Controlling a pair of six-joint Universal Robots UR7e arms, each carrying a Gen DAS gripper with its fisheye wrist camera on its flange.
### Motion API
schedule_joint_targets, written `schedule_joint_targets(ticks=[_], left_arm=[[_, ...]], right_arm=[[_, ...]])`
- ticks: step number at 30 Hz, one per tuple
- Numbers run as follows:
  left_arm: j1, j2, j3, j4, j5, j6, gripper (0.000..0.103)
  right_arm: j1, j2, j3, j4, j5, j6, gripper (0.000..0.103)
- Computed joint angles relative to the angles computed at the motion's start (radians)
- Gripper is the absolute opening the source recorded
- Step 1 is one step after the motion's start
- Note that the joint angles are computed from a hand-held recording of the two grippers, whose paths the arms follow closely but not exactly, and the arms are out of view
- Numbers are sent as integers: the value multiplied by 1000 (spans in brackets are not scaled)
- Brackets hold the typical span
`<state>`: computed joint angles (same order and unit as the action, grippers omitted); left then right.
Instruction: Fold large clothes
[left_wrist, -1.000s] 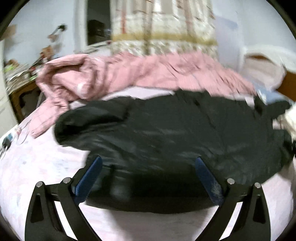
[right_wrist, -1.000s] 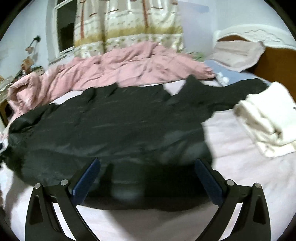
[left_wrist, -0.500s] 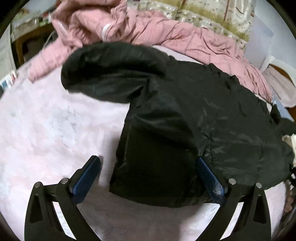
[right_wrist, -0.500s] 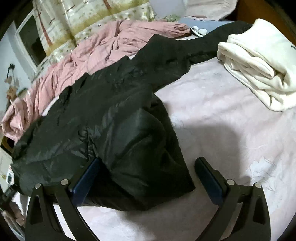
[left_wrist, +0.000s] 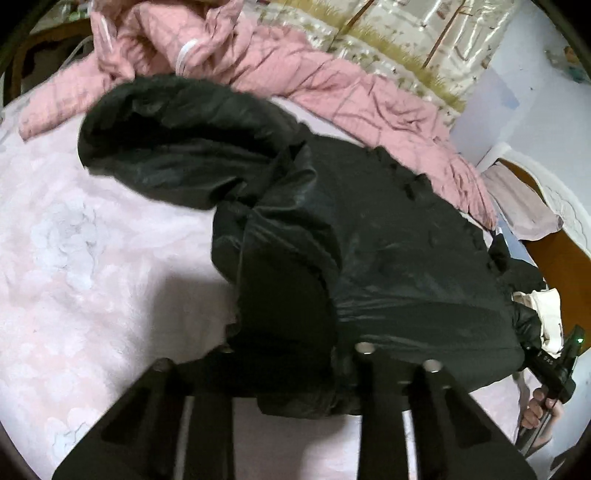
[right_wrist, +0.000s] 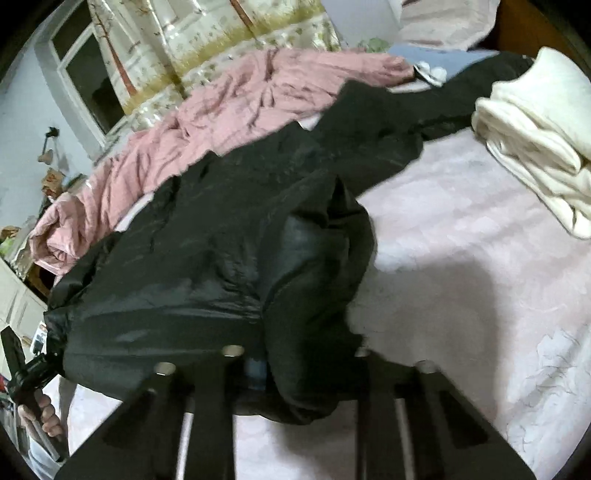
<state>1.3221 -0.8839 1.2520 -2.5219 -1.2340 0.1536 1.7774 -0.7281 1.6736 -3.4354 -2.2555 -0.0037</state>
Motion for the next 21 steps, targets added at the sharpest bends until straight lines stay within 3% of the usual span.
schedule_joint_targets(ticks=[2, 9, 14, 21], left_arm=[[-16, -15, 29, -33, 42, 11, 18], [-45, -109, 163, -104, 79, 40, 17], [-52, -191, 289, -141, 92, 60, 18], [-61, -281, 423, -189, 103, 85, 19]], right_arm=[[20, 16, -11, -36, -43, -32, 15], [84, 11, 46, -143, -142, -48, 14], [127, -17, 161, -197, -199, 8, 14], [185, -32, 300, -310, -252, 18, 14]])
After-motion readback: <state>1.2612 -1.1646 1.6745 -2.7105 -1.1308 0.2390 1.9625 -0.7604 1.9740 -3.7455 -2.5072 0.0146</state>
